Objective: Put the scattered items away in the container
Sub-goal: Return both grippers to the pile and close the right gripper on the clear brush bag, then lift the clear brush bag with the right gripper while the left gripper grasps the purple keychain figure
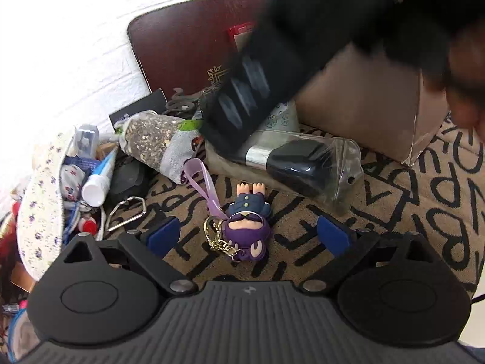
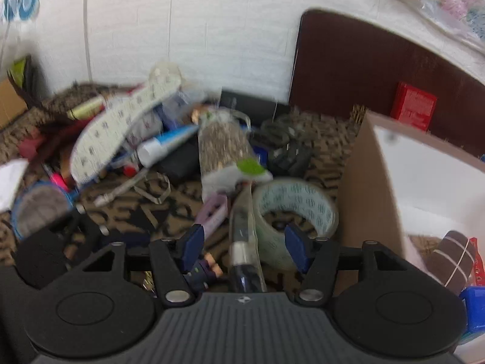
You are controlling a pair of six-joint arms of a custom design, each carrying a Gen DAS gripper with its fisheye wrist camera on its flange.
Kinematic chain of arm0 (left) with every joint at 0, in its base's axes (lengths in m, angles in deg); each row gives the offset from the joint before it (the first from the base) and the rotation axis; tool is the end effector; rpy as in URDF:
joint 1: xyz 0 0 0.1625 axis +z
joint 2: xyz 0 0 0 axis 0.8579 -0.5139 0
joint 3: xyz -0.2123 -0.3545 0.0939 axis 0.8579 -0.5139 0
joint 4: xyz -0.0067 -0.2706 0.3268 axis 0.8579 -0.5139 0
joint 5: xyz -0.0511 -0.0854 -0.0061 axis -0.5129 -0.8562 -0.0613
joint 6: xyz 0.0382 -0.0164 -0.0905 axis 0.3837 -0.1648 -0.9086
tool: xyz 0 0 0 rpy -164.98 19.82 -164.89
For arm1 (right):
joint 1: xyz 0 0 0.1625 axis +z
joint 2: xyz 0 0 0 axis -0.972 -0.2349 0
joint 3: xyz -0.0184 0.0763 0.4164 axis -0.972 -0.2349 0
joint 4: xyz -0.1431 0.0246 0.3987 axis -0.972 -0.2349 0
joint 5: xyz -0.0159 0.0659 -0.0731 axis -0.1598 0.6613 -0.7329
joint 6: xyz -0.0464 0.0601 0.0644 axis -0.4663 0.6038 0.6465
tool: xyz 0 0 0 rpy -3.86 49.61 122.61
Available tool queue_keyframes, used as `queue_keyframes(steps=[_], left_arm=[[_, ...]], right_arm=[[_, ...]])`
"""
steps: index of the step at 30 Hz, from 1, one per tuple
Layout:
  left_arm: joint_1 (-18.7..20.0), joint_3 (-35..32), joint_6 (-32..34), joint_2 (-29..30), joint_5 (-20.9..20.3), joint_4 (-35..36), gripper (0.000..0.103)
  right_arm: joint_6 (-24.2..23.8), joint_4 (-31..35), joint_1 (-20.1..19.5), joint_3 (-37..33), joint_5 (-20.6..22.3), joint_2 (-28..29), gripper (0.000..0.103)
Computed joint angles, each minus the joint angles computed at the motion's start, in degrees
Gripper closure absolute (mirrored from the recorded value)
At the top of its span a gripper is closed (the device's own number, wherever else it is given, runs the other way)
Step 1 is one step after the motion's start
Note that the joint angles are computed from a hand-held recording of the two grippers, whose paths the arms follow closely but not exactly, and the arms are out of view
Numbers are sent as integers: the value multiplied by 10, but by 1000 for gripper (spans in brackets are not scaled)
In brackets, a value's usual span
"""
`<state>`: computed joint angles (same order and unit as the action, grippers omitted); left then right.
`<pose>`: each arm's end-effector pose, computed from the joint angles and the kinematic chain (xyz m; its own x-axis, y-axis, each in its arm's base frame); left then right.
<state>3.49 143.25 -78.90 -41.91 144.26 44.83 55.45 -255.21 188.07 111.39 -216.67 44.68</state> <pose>-0.0864 -0.4984 0.0785 -0.1663 0.8408 -0.5153 0.9846 0.1128 -0.1337 0.2565 -0.5054 0.0588 -0.6344 0.1470 0.7589 -0.4971 0.6742 -0.5462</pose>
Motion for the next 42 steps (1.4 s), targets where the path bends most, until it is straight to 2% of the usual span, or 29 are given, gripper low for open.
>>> queue_keyframes(steps=[1,4,7,8,10,11,12,15,17,19,22,24,25,26,27,29,33,35,40,42], left_arm=[[0,-6,-8,4,2,11,6],[-4,-21,-28,16,13,39,24],[-14,-8,-46,13,-6,13,59],[-13,-9,-51,13,-7,10,64],[-6,-13,-59,12,9,24,65],[-6,-12,-56,10,9,26,65],[-4,-13,-50,7,7,29,65],[2,-13,-35,-4,2,33,65],[7,-18,-17,-9,-4,33,66],[20,-40,-9,-1,-1,49,66],[35,-40,10,-8,7,46,65],[35,-42,10,-7,9,46,65],[34,-39,12,-9,5,42,65],[33,-32,22,-13,1,31,65],[35,-27,31,-17,3,24,65],[38,-27,33,-19,8,27,65],[42,-38,19,-15,10,38,64],[42,-39,18,-16,10,39,64],[39,-22,41,-23,7,16,64],[38,-19,47,-25,5,12,64]], right_arm=[[-1,3,-2,-1,-8,4,46],[24,35,-13,4,-8,4,46],[28,37,-19,8,-5,4,47],[23,40,-19,8,-5,3,50],[23,44,-22,14,7,-3,52],[25,47,-24,19,19,-8,59],[31,47,-29,27,39,-15,60],[52,61,-34,49,78,-32,59],[64,90,-31,62,99,-44,65],[70,103,-28,74,117,-48,66],[56,52,-30,74,113,-30,67],[42,35,-32,68,117,-21,54],[33,28,-29,59,103,-10,29],[25,14,-23,44,66,5,11],[28,13,-22,35,44,12,6],[59,36,-30,44,62,0,2],[64,12,-33,43,72,7,0],[73,24,-35,45,76,4,0],[49,15,-43,51,96,2,0],[36,14,-40,47,84,4,6]])
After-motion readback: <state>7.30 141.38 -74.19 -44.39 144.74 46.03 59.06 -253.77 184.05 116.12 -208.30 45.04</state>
